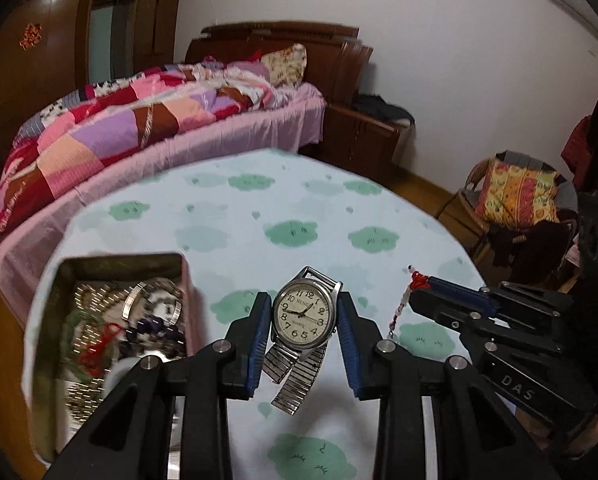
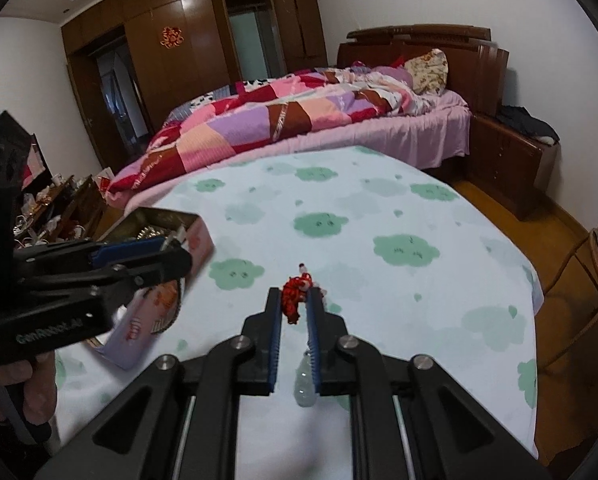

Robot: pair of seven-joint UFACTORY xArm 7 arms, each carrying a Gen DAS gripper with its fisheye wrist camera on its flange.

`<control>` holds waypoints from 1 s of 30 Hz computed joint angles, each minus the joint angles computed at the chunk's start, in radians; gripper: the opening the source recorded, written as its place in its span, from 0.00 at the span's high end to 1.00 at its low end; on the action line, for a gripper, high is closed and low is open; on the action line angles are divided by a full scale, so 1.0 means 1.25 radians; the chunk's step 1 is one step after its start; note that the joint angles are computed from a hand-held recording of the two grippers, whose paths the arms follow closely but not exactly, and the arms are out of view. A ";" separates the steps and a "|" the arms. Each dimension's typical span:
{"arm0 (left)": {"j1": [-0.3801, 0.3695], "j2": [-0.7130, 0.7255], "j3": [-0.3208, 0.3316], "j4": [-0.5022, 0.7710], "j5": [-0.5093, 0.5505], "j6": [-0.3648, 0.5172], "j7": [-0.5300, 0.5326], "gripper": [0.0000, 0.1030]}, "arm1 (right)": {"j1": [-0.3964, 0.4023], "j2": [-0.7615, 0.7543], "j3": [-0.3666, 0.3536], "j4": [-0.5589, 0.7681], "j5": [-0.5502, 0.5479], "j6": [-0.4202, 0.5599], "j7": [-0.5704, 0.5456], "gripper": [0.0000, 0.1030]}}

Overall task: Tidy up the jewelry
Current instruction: 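Carry the watch with the left tool while the right tool carries the red ornament over the tin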

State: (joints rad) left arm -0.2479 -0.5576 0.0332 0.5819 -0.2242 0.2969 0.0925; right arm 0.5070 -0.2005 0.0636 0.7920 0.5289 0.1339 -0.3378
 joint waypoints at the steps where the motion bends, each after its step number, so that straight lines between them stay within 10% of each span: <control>1: 0.008 -0.013 -0.001 -0.004 0.005 0.000 -0.002 0.68 | 0.003 0.001 0.000 0.006 0.001 -0.001 -0.003 0.86; 30: 0.217 -0.157 0.054 -0.098 0.111 0.031 -0.027 0.68 | 0.023 0.081 0.086 0.172 0.030 0.018 -0.095 0.87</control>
State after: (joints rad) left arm 0.0239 -0.7544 0.1011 0.4592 -0.0851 0.3357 0.0583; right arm 0.5357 -0.0995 0.1715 1.0075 0.5660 0.1558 -0.4571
